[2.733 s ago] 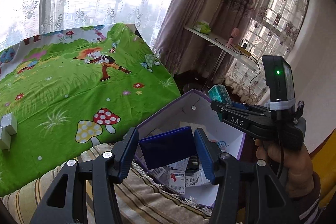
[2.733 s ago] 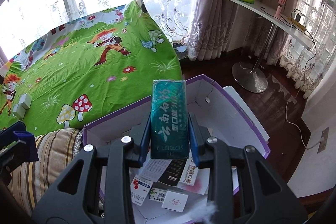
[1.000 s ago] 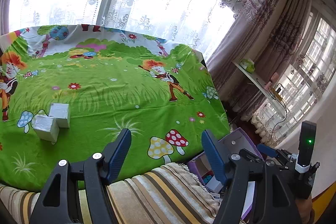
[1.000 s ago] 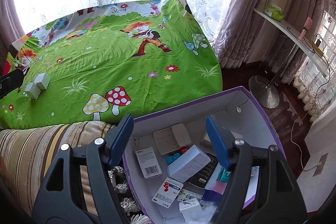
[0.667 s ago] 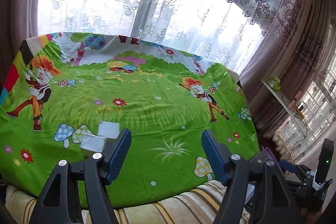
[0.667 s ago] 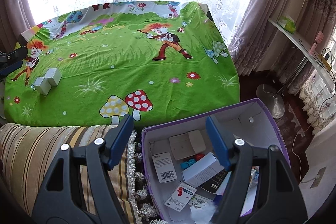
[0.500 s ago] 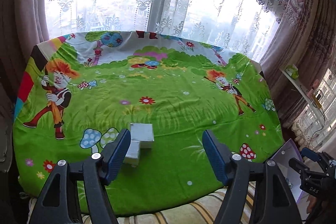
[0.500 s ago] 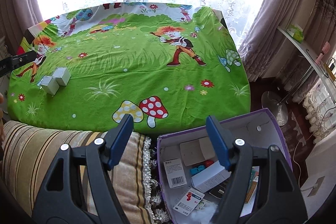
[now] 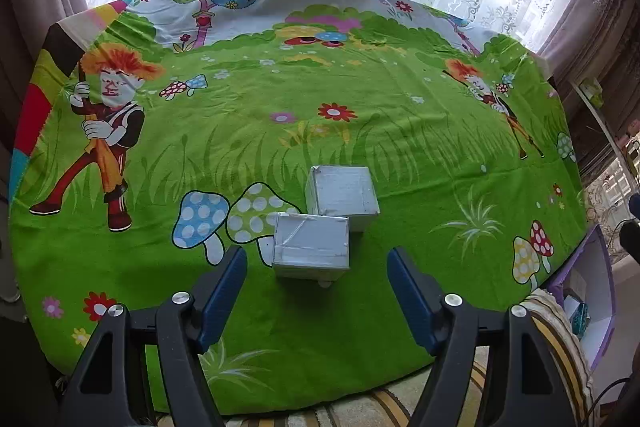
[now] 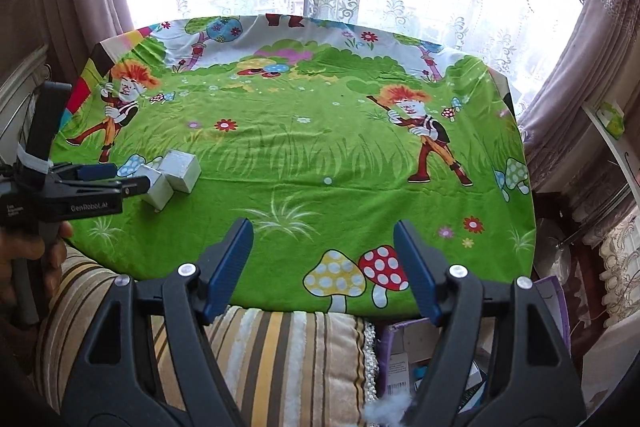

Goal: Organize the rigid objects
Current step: 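Grasp one white cube with the left gripper while the right gripper grasps the other cube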

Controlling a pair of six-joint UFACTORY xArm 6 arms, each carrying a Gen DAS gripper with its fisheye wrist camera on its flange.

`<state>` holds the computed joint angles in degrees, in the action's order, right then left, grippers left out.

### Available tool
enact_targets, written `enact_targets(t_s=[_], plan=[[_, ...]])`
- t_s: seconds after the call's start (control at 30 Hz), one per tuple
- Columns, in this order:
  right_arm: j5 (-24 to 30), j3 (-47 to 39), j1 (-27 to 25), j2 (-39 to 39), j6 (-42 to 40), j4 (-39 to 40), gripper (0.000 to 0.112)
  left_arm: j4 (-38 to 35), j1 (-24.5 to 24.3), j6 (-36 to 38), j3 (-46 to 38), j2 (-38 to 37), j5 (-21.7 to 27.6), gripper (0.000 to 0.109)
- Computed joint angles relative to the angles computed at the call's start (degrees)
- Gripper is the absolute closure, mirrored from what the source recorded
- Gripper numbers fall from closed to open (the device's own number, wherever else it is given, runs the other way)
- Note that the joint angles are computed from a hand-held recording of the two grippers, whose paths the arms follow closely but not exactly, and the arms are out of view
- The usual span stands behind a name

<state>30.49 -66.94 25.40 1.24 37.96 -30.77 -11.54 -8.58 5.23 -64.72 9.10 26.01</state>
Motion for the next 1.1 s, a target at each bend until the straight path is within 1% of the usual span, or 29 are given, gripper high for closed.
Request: enact_targets(t_s=[0.07, 0.1, 0.3, 0.4, 0.5, 0.53, 0.6, 0.73, 0.8, 0.93, 1.0, 1.1], plan=[[0.1, -2.59, 0.42, 2.3, -0.87, 1.09, 0.037, 2.38, 0.03, -1.3, -0.74, 1.08, 0.76, 0.035], [0.13, -3.74, 0.6, 3.34, -1.16, 1.58, 0.037, 2.3, 0.14, -1.17, -1.08, 1.57, 0.85, 0.035], [1.2, -10.71, 1.69, 9.68, -3.52, 5.26, 0.036, -1.22, 0.48, 1.66, -3.58, 4.57, 1.68, 0.036], [1.67, -14.34, 2.17, 13.07, -4.21, 6.84, 0.036, -4.38, 0.62, 3.97, -3.93, 5.13, 1.44, 0.045], [2.03, -17.97, 2.82, 16.48, -4.42, 8.51, 0.036, -7.92, 1.09, 6.02, -3.76, 5.1, 1.77, 0.059], [2.28, -19.21, 3.08, 17.62, -4.52, 9.02, 0.036, -9.06, 1.29, 6.65, -3.62, 5.0, 1.9, 0.061], [2.73, -21.58, 3.62, 19.82, -4.91, 10.25, 0.036, -10.83, 1.66, 7.29, -2.88, 4.49, 1.4, 0.061], [4.17, -26.13, 4.45, 23.97, -6.21, 12.75, 0.036, -9.52, 2.5, 4.29, -1.07, 3.39, -0.81, 0.061], [5.04, -28.43, 4.78, 26.02, -6.51, 13.94, 0.036, -7.78, 3.25, 0.88, -0.16, 2.93, -2.33, 0.061], [6.22, -32.5, 5.79, 29.8, -5.89, 14.82, 0.036, -7.63, 4.95, -2.83, 0.75, 2.78, -4.26, 0.061], [6.87, -34.61, 6.4, 31.69, -6.53, 15.41, 0.036, -6.68, 5.76, -5.29, 1.22, 2.82, -5.55, 0.061], [8.01, -37.91, 7.2, 34.48, -8.24, 16.61, 0.036, -7.35, 6.98, -7.46, 1.78, 2.84, -6.89, 0.061]])
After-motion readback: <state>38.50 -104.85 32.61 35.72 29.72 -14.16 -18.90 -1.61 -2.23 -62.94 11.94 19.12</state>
